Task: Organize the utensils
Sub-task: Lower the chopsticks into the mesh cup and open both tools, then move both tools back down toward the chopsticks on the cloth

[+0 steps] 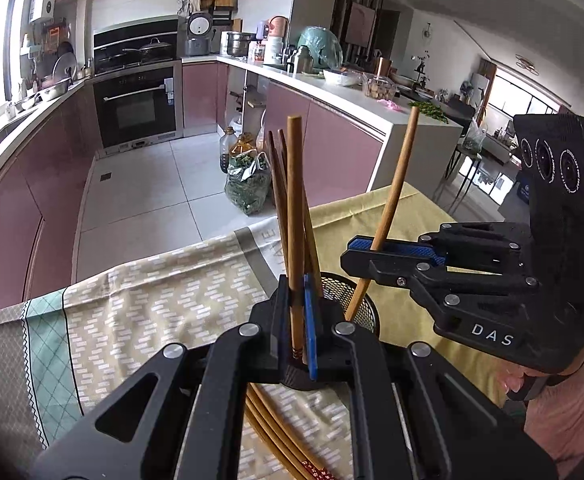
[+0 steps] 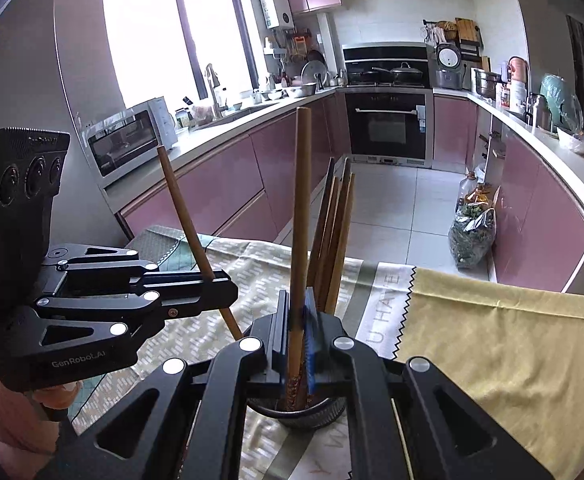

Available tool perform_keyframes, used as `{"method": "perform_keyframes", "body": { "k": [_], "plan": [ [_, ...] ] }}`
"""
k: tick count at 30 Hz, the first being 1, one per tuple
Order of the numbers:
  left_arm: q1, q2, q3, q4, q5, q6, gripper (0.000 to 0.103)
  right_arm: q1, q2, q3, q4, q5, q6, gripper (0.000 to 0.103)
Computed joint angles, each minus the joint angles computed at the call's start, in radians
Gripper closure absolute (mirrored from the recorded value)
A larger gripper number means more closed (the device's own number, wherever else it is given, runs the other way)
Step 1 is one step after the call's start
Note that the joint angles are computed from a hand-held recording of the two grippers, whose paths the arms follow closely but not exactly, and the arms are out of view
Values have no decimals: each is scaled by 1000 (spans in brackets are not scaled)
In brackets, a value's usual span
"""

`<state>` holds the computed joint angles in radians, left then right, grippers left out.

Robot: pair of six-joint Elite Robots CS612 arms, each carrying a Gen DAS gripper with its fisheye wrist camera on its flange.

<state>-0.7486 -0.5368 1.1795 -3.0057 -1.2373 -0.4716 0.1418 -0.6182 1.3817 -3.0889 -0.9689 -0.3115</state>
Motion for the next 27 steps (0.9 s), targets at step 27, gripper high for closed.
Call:
{"method": "perform_keyframes", "body": {
  "k": [27],
  "plan": [
    [-26,-12,97,-110,168,-75,64,-16,7,53,-107,55,107,74]
  ]
}}
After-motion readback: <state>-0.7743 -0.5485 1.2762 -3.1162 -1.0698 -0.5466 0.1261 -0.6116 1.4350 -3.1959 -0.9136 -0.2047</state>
